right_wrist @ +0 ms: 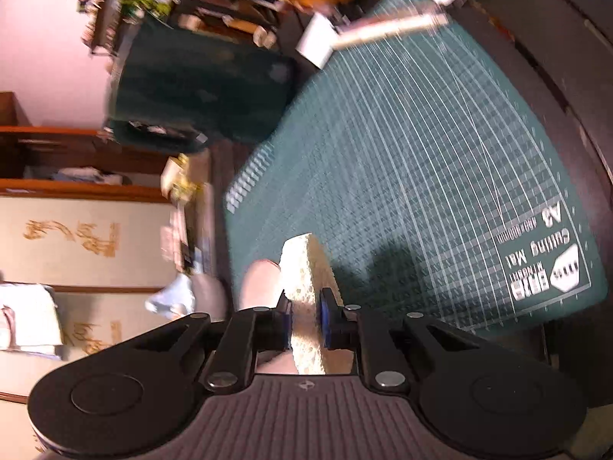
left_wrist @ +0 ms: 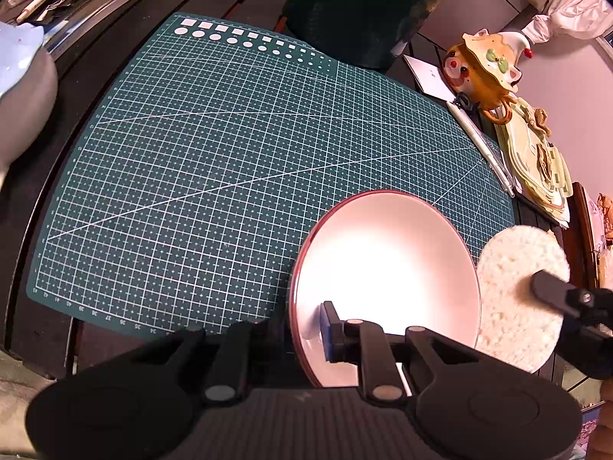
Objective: Clean bowl
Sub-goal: 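Hold the white bowl tilted with the left tool while the right tool scrubs its outer wall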
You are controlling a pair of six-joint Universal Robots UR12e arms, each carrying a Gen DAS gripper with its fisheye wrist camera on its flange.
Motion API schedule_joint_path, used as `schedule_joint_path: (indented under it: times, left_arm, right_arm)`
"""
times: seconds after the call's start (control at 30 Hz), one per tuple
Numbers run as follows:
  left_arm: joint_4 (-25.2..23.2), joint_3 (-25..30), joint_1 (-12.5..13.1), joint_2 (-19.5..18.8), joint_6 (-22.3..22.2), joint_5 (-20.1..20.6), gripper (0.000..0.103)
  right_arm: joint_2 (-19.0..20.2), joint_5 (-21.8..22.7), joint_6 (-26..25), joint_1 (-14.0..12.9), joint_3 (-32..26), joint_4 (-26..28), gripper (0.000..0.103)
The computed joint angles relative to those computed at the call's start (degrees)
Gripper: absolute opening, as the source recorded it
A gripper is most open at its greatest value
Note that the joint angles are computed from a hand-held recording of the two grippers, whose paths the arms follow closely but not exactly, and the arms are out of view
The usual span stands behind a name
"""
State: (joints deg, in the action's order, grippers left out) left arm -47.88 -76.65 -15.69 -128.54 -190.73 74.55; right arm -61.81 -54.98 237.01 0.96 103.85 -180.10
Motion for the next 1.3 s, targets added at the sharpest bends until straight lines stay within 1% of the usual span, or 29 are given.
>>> schedule_joint_path:
  times: [0.1, 0.2, 0.27, 0.3, 0.4, 0.47, 0.5, 0.53, 0.63, 0.67, 0.7, 0.73, 0.8, 0.83, 0.87, 0.93, 1.03, 1.07, 1.13, 1.2, 1.3]
  left_arm:
    - [0.0, 0.0, 0.1, 0.0, -0.2, -0.1, 0.017]
    - [0.0, 0.0, 0.1, 0.0, -0.3, -0.2, 0.017]
    - [0.0, 0.0, 0.0, 0.0, -0.3, -0.2, 0.017]
    - [0.0, 0.0, 0.0, 0.0, -0.3, -0.2, 0.017]
    - [-0.1, 0.1, 0.0, -0.1, -0.2, -0.1, 0.017]
    - [-0.1, 0.1, 0.0, -0.1, -0.2, -0.1, 0.017]
    - [-0.1, 0.1, 0.0, -0.1, -0.2, -0.1, 0.017]
    - [0.0, 0.0, 0.0, 0.0, -0.3, -0.1, 0.017]
    - [0.1, -0.1, -0.1, 0.0, -0.4, -0.2, 0.017]
    - [0.1, -0.1, -0.1, 0.0, -0.3, -0.2, 0.017]
    - [0.1, -0.1, -0.1, 0.1, -0.3, -0.1, 0.017]
    - [0.1, -0.1, -0.1, 0.1, -0.3, -0.1, 0.017]
    - [0.1, -0.1, -0.1, 0.0, 0.1, -0.2, 0.017]
    - [0.0, -0.1, -0.1, 0.0, 0.1, -0.2, 0.017]
    - [0.0, -0.1, -0.1, 0.0, 0.1, -0.2, 0.017]
    - [0.1, -0.2, -0.1, 0.1, 0.1, -0.2, 0.017]
    - [0.0, -0.2, 0.0, 0.1, 0.3, -0.4, 0.017]
    - [0.0, -0.2, 0.1, 0.1, 0.6, -0.5, 0.017]
    - [-0.3, 0.0, 0.2, 0.0, 1.0, -0.7, 0.017]
    - [-0.3, 0.0, 0.2, 0.0, 1.0, -0.7, 0.017]
    - [-0.4, 0.0, 0.2, 0.0, 1.1, -0.5, 0.017]
  right_arm:
    - [0.1, -0.6, -0.6, 0.3, -0.1, 0.4, 0.014]
    - [0.4, -0.7, -2.3, 0.7, -0.8, 4.5, 0.014]
    - [0.6, -0.1, -1.8, 0.6, -0.9, 5.8, 0.014]
    - [0.5, 0.1, -1.5, 0.5, -0.8, 5.3, 0.014]
    - [0.0, -0.1, 0.2, 0.1, 0.0, 0.6, 0.014]
    - [-0.2, -0.6, 0.5, 0.0, 0.3, -1.5, 0.014]
    - [-0.1, -0.7, 0.3, 0.1, 0.3, -1.2, 0.014]
    - [0.0, -0.7, 0.2, 0.2, 0.2, -0.9, 0.014]
    - [0.7, -0.1, -1.0, 0.6, -0.6, 2.8, 0.014]
    - [0.8, 0.0, -1.3, 0.7, -0.9, 4.8, 0.014]
    - [0.7, 0.3, -1.3, 0.6, -0.8, 5.2, 0.014]
    - [0.6, 0.4, -1.0, 0.5, -0.7, 5.0, 0.014]
    - [0.2, 0.4, 0.8, 0.1, 0.0, 0.9, 0.014]
    - [0.2, 0.3, 1.1, 0.0, 0.0, 0.3, 0.014]
    - [0.0, 0.1, 1.8, -0.2, 0.3, -2.3, 0.014]
    - [0.0, -0.2, 1.7, -0.1, 0.3, -3.1, 0.014]
    - [0.4, -0.2, 0.1, 0.3, -0.1, 0.9, 0.014]
    - [0.6, 0.0, -0.9, 0.6, -0.6, 4.2, 0.014]
    - [0.9, 0.6, -1.1, 0.6, -0.9, 6.4, 0.014]
    - [0.6, 0.5, -0.3, 0.5, -0.6, 5.0, 0.014]
    - [0.1, 0.2, 1.8, 0.1, 0.3, -0.6, 0.015]
